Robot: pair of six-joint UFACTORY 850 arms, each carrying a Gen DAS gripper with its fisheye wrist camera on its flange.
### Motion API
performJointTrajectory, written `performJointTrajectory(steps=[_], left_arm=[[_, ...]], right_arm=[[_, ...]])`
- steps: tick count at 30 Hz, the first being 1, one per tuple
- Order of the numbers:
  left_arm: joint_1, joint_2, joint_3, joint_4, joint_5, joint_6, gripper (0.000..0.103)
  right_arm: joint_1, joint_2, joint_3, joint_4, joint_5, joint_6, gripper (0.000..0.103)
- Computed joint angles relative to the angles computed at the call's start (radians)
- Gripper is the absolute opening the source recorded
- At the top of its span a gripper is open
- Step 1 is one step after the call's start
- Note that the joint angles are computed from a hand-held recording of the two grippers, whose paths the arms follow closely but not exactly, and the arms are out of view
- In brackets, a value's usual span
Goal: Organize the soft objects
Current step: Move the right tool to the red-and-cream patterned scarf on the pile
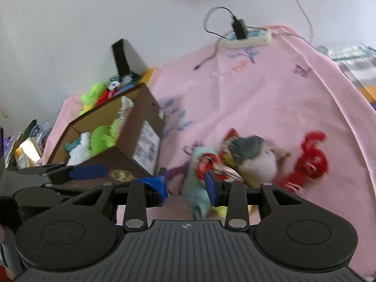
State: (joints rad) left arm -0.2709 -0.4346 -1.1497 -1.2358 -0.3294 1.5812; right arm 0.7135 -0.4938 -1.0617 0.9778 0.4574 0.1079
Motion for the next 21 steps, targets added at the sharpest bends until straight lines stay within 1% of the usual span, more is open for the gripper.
performJointTrajectory(steps=[2, 5, 8, 10, 14, 16, 18, 21], left_arm=[[-0.006, -0.008, 0.001, 0.018, -0.016, -0.007, 0.078], [-0.022, -0.017, 0.005, 0.037, -0.019, 0.008, 0.078], [-0.035, -0.023, 0.008, 0.029, -0.017, 0.041, 0.078], [-0.034, -0.021, 0.013, -0.011, -0.039, 0.092, 0.077], [-0.035, -0.012, 0.03, -0.175, -0.075, 0.288, 0.075], [-0.036, -0.011, 0.035, -0.24, -0.105, 0.374, 0.07], [-0.038, -0.017, 0.031, -0.264, -0.138, 0.421, 0.065], [-0.053, -0.04, 0.012, -0.245, -0.136, 0.42, 0.054]], right_arm=[[-0.005, 0.003, 0.016, -0.007, -0.009, 0.032, 0.018], [-0.01, 0.007, 0.035, -0.042, -0.023, 0.1, 0.018], [-0.013, 0.012, 0.049, -0.031, -0.02, 0.11, 0.018], [-0.019, 0.017, 0.061, -0.048, -0.017, 0.143, 0.018], [-0.048, 0.026, 0.096, -0.208, -0.007, 0.375, 0.018], [-0.061, 0.03, 0.108, -0.276, 0.009, 0.477, 0.019], [-0.072, 0.031, 0.115, -0.337, 0.023, 0.556, 0.019], [-0.09, 0.025, 0.112, -0.412, 0.033, 0.631, 0.019]])
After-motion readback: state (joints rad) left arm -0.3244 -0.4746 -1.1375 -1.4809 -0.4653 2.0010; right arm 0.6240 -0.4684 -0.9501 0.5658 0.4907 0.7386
